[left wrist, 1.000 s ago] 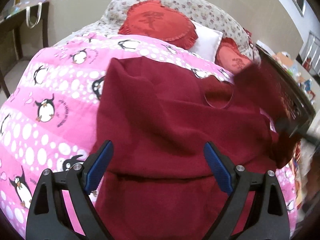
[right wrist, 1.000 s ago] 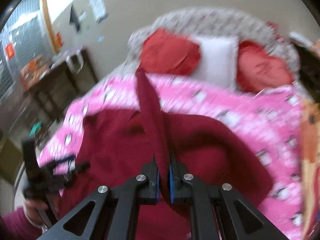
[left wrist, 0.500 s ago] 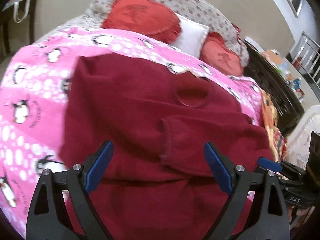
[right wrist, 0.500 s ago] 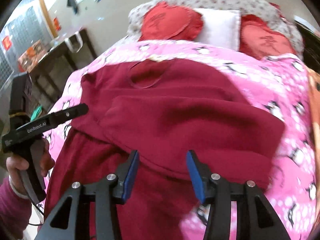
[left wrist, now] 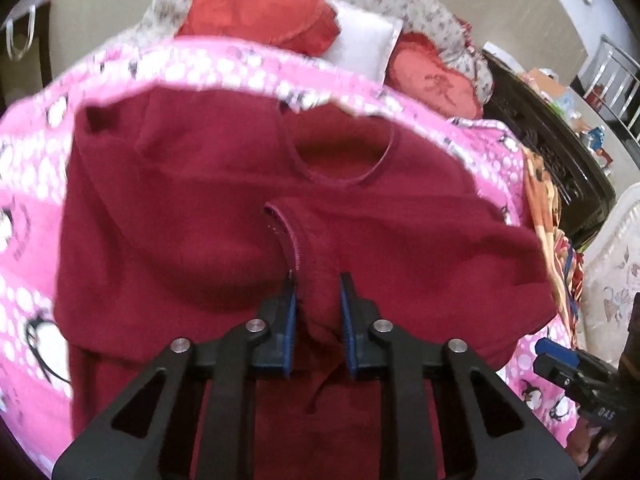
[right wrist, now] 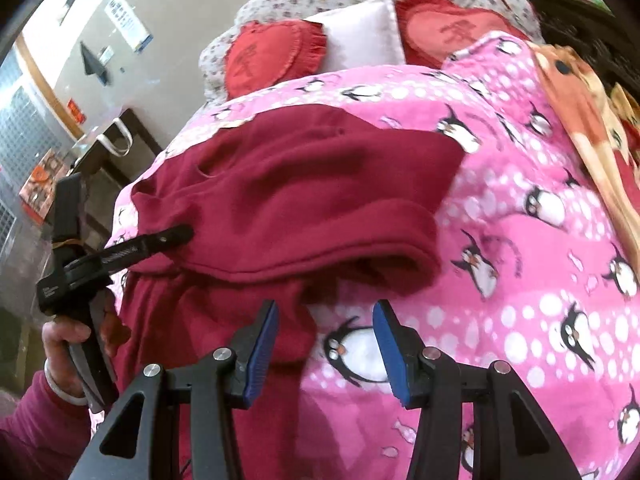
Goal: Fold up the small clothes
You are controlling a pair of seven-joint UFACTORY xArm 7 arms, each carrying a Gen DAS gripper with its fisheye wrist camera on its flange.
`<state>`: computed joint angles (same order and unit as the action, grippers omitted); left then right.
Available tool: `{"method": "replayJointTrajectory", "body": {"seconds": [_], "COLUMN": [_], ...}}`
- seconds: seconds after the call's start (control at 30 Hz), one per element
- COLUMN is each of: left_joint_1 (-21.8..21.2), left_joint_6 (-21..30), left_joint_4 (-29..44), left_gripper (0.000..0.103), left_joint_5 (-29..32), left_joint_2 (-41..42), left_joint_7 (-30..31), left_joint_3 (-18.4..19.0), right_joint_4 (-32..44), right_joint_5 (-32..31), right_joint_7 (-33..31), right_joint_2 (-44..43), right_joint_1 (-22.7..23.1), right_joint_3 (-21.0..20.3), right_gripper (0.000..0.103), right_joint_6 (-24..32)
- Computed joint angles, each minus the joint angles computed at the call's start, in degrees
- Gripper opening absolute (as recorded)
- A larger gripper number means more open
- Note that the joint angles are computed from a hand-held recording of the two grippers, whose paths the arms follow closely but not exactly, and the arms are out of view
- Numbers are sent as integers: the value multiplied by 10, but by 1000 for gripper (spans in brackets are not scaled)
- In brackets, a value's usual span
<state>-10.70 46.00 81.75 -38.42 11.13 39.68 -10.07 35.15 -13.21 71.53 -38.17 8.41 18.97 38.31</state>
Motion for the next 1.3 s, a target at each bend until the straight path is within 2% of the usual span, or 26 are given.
{"method": "replayJointTrajectory", "body": {"seconds": [0.13, 0.3, 0.4, 0.53, 0.7, 0.77, 0.83, 0.87, 0.9, 0.93, 0.97, 1.0, 1.03, 1.1, 1.2, 1.27, 1.3], "left_joint_1": [8, 21, 28, 42, 54, 53, 55, 55, 55, 57, 60, 63, 64, 61, 50, 52, 56], "left_joint_6": [-11, -28, -49, -31, -56, -61, -54, -53, -52, -47, -43, -42, -44, -49, -32, -26, -26], "left_joint_4": [18, 57, 82, 113, 66, 56, 57, 60, 61, 64, 66, 65, 62, 58, 70, 72, 69], "left_gripper": [16, 16, 16, 16, 16, 16, 16, 16, 16, 16, 16, 16, 16, 16, 16, 16, 16], "left_joint_5": [-34, -46, -21, 46, 62, 63, 59, 59, 58, 54, 47, 39, 34, 35, 69, 73, 70], "left_joint_2": [-13, -2, 24, 71, 58, 52, 53, 55, 55, 55, 55, 53, 51, 53, 74, 80, 80], "left_joint_7": [39, 35, 0, -73, -50, -50, -52, -53, -53, -49, -41, -30, -23, -18, -57, -68, -66], "left_joint_3": [0, 10, 20, 28, 11, 8, 7, 7, 6, 4, 2, 0, 0, 2, 11, 10, 8], "right_joint_4": [-8, -6, 1, 9, 19, 30, 44, 54, 70, 82, 98, 106, 116, 128, 119, 101, 91], "right_joint_5": [-1, -3, -5, -8, -20, -16, -9, -10, -12, -17, -33, -50, -69, -109, -99, -94, -81], "right_joint_7": [4, 5, 0, -7, -9, -24, -31, -40, -61, -77, -84, -84, -84, -74, -67, -53, -47], "right_joint_2": [-27, -37, -28, -13, 17, 53, 90, 110, 134, 149, 160, 161, 161, 159, 175, 155, 134], "right_joint_1": [-4, -10, -11, -12, -38, -47, -56, -59, -59, -58, -63, -66, -69, -76, -67, -63, -59], "right_joint_3": [-2, 2, 3, 0, -18, -40, -54, -61, -69, -73, -68, -63, -56, -43, -61, -67, -71], "right_gripper": [47, 47, 47, 47, 48, 58, 60, 59, 45, 27, 27, 18, 15, 13, 14, 21, 28], "right_joint_6": [14, 20, 23, 21, -21, -48, -62, -67, -66, -60, -46, -37, -25, -4, -7, -21, -18]}}
